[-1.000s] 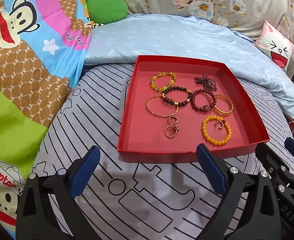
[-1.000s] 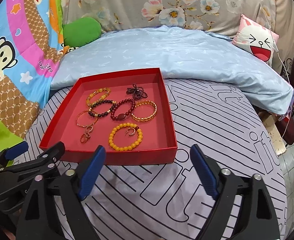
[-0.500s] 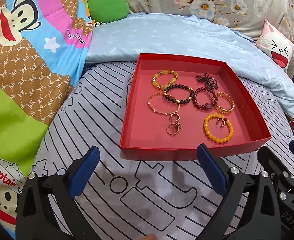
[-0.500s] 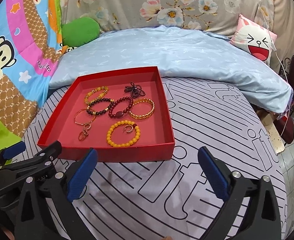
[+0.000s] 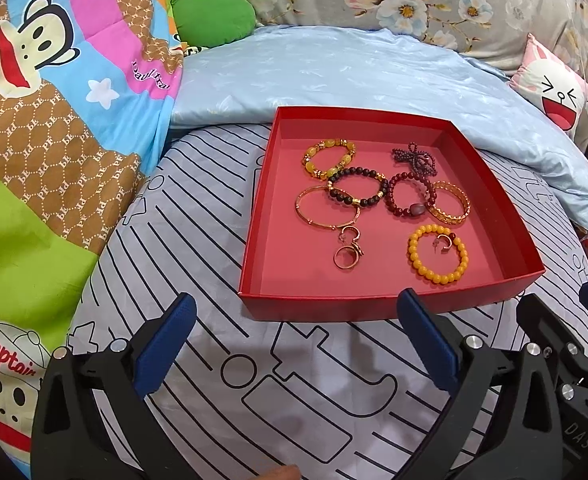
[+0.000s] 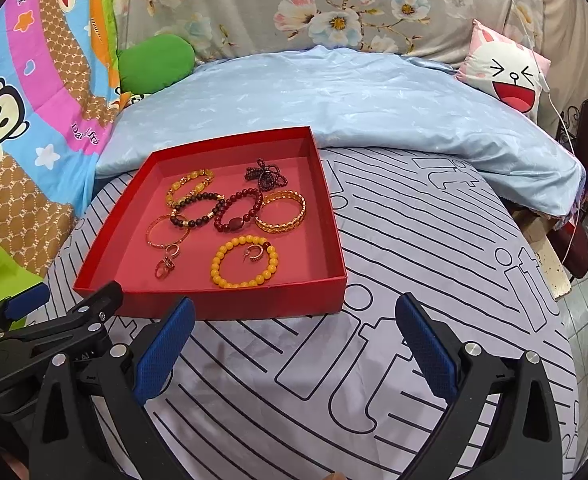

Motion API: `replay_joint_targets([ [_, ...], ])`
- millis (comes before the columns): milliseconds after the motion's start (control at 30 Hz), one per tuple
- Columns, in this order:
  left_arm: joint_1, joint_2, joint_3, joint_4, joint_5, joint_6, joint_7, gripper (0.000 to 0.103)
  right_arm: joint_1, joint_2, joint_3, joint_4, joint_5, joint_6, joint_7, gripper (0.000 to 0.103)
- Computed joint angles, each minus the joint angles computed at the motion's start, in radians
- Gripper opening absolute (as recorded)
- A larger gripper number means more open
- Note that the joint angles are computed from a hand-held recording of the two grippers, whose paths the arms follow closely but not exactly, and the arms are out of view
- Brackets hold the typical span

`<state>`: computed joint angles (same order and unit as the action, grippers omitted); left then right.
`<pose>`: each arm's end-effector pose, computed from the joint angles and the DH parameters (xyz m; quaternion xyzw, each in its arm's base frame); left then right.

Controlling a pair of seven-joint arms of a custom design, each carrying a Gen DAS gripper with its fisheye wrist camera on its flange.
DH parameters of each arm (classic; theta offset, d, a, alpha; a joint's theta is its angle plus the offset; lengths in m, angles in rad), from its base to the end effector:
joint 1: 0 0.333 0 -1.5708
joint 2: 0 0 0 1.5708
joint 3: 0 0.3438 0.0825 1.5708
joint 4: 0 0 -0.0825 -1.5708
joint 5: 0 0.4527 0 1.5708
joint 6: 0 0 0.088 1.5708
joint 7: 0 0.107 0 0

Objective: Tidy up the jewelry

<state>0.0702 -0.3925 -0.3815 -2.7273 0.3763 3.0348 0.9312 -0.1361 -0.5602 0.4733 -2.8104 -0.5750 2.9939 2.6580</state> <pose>0.4342 -0.1640 0.3832 -0.6448 0.6822 -0.2495 0.2379 0.3949 0.1661 0.3868 -0.5919 0.7105 -0.2729 0.2654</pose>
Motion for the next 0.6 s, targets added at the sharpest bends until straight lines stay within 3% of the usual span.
replay_joint_targets([
  [600, -0.008, 0.012, 0.015, 0.001, 0.007, -0.003, -0.001, 0.096, 0.012, 0.007, -0.012, -0.001, 0.004, -0.002, 0.001, 0.097],
])
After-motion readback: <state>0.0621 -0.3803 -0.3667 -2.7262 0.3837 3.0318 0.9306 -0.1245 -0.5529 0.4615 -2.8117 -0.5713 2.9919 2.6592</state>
